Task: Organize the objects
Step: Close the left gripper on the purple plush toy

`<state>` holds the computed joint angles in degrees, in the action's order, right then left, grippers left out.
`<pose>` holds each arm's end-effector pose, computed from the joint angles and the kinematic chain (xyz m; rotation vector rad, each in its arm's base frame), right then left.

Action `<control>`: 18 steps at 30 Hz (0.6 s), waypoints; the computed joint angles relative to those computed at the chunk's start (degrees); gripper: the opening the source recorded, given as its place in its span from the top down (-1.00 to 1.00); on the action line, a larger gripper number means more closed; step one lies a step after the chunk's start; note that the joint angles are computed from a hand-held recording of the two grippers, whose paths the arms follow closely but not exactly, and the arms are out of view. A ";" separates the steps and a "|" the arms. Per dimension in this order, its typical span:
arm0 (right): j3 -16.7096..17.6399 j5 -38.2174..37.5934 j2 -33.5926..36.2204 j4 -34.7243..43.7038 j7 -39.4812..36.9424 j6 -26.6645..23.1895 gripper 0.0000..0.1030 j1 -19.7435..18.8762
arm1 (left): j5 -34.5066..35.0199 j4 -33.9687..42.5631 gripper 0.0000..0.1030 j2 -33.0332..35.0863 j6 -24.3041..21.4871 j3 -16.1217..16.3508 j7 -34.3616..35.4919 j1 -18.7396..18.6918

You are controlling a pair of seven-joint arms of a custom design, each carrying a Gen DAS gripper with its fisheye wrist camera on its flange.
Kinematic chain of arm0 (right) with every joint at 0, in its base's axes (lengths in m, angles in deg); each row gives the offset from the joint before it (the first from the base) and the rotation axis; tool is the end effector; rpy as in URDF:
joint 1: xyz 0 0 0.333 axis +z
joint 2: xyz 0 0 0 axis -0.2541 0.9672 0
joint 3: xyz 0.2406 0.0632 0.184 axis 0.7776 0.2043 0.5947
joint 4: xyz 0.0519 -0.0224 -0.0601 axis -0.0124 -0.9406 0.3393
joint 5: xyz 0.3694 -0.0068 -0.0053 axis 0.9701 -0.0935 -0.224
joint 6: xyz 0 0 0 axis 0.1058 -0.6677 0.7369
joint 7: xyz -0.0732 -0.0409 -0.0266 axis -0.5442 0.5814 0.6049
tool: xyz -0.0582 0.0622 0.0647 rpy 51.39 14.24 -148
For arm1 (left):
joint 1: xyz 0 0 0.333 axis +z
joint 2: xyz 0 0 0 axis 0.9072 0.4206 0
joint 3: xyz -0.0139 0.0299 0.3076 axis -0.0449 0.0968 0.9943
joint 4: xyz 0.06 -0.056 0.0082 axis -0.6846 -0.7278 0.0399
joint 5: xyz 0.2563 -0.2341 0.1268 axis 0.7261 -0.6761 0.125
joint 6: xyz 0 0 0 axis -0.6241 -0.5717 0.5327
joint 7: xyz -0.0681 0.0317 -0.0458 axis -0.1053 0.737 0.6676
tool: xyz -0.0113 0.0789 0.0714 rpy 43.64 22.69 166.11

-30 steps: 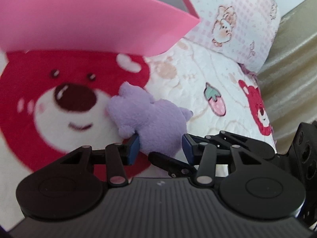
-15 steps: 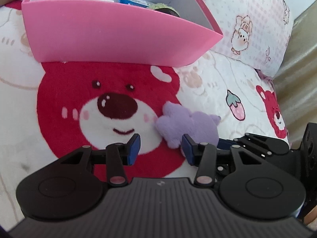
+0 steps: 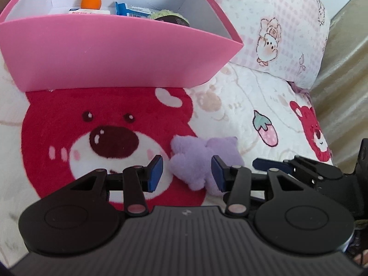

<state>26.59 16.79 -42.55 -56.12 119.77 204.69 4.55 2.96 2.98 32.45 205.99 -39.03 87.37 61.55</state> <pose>0.5843 0.2323 0.4871 -1.6961 1.8025 -0.4355 0.6757 -0.2051 0.4851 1.8882 -2.2152 1.1635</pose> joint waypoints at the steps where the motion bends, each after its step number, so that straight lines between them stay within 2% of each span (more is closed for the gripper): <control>1: 0.65 2.35 0.47 0.23 -0.41 0.91 -0.61 -0.57 | 0.61 0.52 0.13 0.43 -0.18 0.26 -0.34 -0.31; 3: 1.14 5.26 1.47 1.03 -0.05 1.47 -0.22 -0.89 | 1.08 1.28 0.13 1.25 -0.02 0.25 -0.32 -0.49; 4: 0.57 4.91 1.89 1.67 1.46 0.54 -0.18 -0.31 | 1.10 1.65 0.18 1.63 -0.18 0.04 0.03 -0.39; 5: -0.39 3.49 2.56 2.88 3.60 -1.36 -0.06 0.55 | 0.58 2.16 0.44 2.09 -0.77 -0.58 1.17 0.10; 6: -0.65 2.97 2.88 3.40 4.30 -2.38 -0.03 0.74 | -0.13 1.84 0.51 2.09 -0.18 -0.98 1.88 0.38; 10: -0.99 1.16 2.53 2.48 5.65 -1.42 -0.03 1.08 | -2.05 0.24 0.51 1.35 1.11 -1.78 4.14 1.07; 16: -0.94 -1.20 3.78 4.65 4.89 -4.09 -0.10 1.53 | 0.36 1.48 0.52 2.32 0.24 0.03 0.97 -0.57; 18: -1.08 -1.66 4.32 5.32 5.23 -4.50 -0.11 1.66 | -1.23 0.59 0.51 2.18 1.77 -1.54 3.90 0.60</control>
